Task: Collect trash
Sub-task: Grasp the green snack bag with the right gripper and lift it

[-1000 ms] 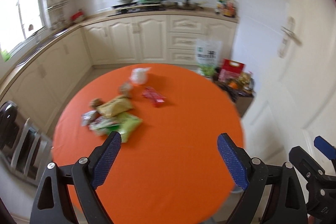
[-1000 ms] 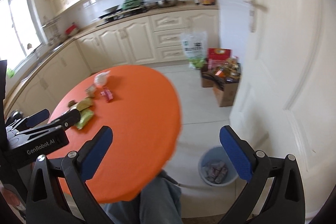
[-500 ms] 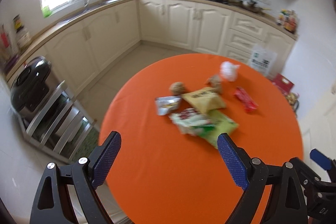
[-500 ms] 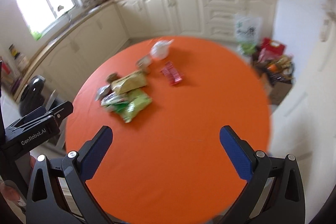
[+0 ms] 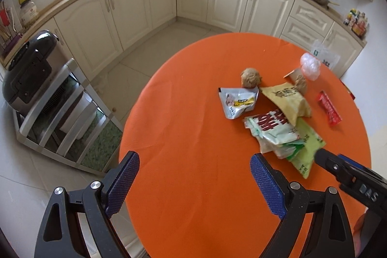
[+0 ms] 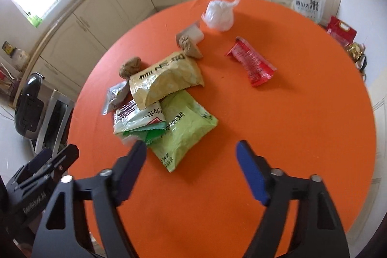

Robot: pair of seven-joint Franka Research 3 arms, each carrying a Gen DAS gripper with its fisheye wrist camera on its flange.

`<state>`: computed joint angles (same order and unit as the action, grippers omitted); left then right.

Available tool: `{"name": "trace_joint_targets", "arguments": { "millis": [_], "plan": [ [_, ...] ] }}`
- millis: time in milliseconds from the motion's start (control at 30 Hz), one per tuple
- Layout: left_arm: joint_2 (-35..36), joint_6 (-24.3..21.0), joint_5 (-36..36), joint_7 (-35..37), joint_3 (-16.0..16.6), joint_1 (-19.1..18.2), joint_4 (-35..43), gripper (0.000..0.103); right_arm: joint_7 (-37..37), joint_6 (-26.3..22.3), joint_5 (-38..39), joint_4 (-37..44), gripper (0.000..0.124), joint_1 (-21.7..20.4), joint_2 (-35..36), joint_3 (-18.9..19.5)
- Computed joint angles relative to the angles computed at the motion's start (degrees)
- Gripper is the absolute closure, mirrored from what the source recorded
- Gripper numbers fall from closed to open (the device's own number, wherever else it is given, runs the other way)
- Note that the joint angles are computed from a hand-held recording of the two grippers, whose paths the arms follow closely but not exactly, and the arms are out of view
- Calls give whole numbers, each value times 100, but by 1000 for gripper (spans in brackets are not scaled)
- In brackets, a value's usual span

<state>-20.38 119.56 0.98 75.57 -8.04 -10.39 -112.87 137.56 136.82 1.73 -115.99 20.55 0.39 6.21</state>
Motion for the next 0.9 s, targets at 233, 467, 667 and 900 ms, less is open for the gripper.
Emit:
{"name": "trace_joint_targets", "arguments": {
  "millis": [233, 467, 667, 900],
  "plan": [
    [453, 217, -122, 133, 20, 44, 174, 13, -87, -44, 205, 326, 76, 28, 428, -54],
    [580, 301, -153, 185, 4, 97, 174, 13, 117, 320, 223, 136, 110, 32, 377, -121],
    [577, 326, -189, 168, -13, 102, 133, 13, 52, 576, 258, -181, 121, -34, 88, -110],
    [501, 333, -307, 108, -89, -50, 87, 13, 133, 459, -45, -641, 122, -186, -480, -58]
  ]
}}
